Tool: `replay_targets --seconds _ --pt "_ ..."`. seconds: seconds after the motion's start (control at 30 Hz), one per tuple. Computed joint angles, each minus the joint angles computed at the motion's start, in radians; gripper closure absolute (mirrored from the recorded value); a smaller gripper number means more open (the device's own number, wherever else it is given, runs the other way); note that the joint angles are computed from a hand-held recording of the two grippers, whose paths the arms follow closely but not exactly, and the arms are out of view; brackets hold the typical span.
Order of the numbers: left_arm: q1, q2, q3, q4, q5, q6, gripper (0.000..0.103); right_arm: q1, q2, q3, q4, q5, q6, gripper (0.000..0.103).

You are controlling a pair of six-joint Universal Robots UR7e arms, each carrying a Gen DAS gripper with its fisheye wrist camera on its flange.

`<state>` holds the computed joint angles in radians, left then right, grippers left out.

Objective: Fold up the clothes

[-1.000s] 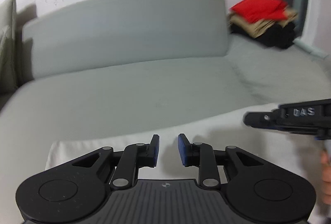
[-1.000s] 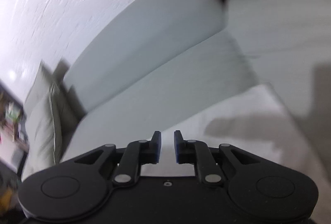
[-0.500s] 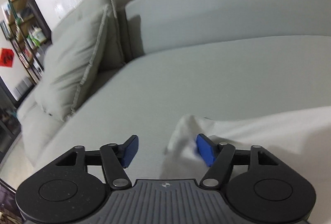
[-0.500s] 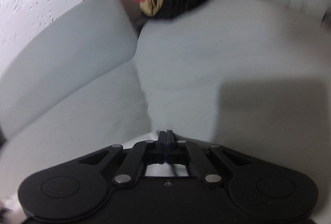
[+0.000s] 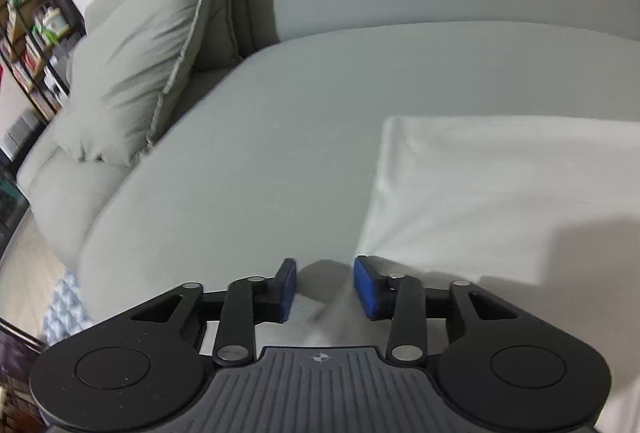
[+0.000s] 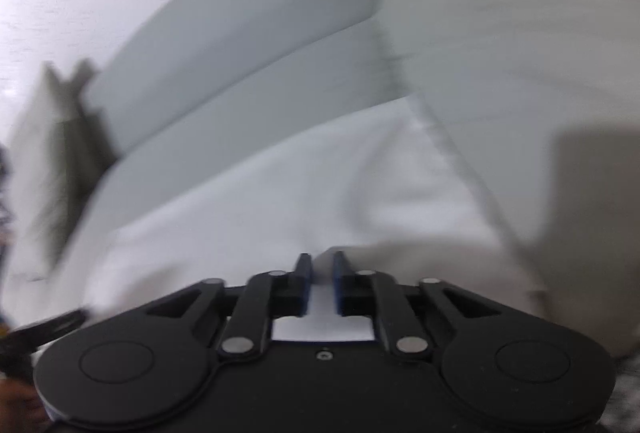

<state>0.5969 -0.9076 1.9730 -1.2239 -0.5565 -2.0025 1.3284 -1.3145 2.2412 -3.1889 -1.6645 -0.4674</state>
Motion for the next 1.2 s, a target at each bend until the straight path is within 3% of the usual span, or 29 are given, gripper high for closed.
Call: replay_targets --seconds 0.07,0.1,0.17,0.27,0.43,0.53,0.63,0.77,0.83,0.93,1.03,1.07,1.2 --pt "0.016 0.007 -0.042 0.127 -0.063 -0.042 0.07 0.027 0.011 -0.009 -0.06 -0.148 0.053 0.099" --pt "0.005 -0.021 -0.022 0.128 -0.073 -0.074 0.074 0.029 0.002 -0.011 -0.062 -0.182 0.07 0.098" --pt "-0.041 -0.127 0.078 0.012 -0.085 -0.077 0.077 0.014 -0.062 -0.001 0.003 -0.155 0.091 0.095" --pt "-0.133 -0.221 0.185 -0.084 -0.101 -0.061 0.077 0.0 -0.162 0.045 0.05 -0.094 0.052 0.082" --pt "-0.302 -0.292 0.298 -0.206 -0.105 -0.105 0.077 -0.026 -0.297 0.129 0.11 0.018 0.027 0.081" --pt "-0.345 -0.285 0.31 -0.27 -0.073 -0.098 0.076 -0.028 -0.339 0.158 0.106 0.068 0.046 0.08" --pt "-0.338 -0.251 0.304 -0.305 -0.013 -0.034 0.067 -0.032 -0.362 0.177 0.126 0.093 0.036 0.081" --pt "-0.292 -0.233 0.322 -0.395 -0.013 0.03 0.069 -0.016 -0.37 0.207 0.132 0.067 0.02 0.081" --pt "-0.24 -0.243 0.339 -0.476 -0.024 0.08 0.076 0.0 -0.371 0.219 0.135 0.05 0.016 0.081" --pt "-0.132 -0.233 0.289 -0.461 -0.13 0.124 0.066 0.034 -0.33 0.209 0.124 0.023 -0.006 0.081" --pt "-0.15 -0.207 0.258 -0.368 -0.148 0.067 0.069 0.064 -0.254 0.191 0.055 -0.027 -0.022 0.081" --pt "-0.17 -0.193 0.251 -0.329 -0.142 0.037 0.084 0.069 -0.23 0.186 0.029 -0.036 -0.028 0.081" --pt "-0.26 -0.179 0.3 -0.399 -0.045 0.064 0.081 0.044 -0.135 0.186 -0.075 -0.037 -0.092 0.088"
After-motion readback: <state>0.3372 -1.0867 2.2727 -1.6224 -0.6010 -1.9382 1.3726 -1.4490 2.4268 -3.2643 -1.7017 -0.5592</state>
